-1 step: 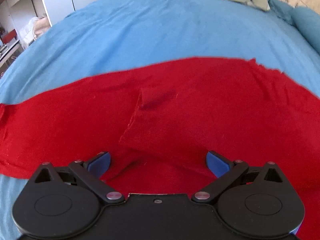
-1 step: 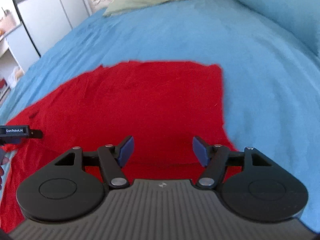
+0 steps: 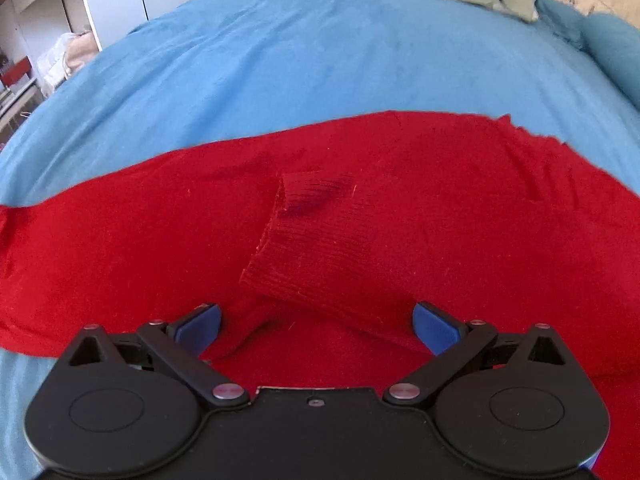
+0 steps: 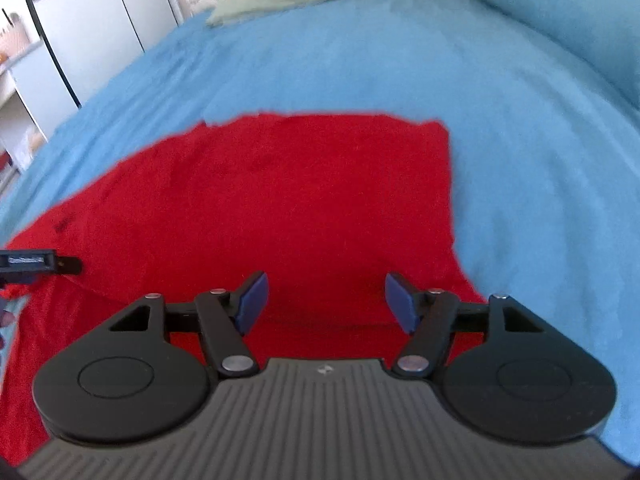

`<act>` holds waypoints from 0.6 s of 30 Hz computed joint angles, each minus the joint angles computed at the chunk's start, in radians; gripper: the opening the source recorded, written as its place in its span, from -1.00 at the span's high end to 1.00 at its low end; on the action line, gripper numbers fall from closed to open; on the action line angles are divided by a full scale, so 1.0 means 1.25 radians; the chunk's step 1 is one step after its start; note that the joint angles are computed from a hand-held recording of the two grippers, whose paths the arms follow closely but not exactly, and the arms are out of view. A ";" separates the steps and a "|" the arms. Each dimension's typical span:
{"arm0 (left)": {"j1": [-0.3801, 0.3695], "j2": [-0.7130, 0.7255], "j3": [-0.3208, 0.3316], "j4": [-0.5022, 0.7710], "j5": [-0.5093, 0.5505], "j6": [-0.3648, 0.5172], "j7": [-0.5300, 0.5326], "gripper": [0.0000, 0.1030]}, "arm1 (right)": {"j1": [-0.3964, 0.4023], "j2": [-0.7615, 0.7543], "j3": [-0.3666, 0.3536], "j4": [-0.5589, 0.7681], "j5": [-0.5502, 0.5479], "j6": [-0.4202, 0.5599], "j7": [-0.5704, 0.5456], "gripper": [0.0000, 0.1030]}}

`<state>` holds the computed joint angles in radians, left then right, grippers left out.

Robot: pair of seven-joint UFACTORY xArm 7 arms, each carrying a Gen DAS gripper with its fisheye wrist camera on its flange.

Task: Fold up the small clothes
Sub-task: 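Move the left gripper toward the other sleeve cuff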

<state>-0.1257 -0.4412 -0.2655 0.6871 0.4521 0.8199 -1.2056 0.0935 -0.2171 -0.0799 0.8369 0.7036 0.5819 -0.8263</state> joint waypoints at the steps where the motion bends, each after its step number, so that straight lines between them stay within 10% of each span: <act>1: -0.001 -0.012 0.005 -0.009 -0.005 -0.005 0.000 -1.00 | -0.001 0.002 0.006 -0.006 -0.010 -0.011 0.010 -0.58; 9: 0.016 -0.299 0.025 -0.110 -0.094 0.130 -0.022 -1.00 | 0.039 -0.053 0.014 0.026 -0.027 0.061 0.033 -0.69; 12: 0.044 -0.447 0.025 -0.129 -0.116 0.246 -0.005 -1.00 | 0.073 -0.096 0.021 0.050 -0.017 0.124 0.026 -1.00; 18: 0.139 -0.680 0.069 -0.163 -0.090 0.443 0.072 -1.00 | 0.149 -0.135 0.054 0.070 0.028 0.158 0.061 -1.00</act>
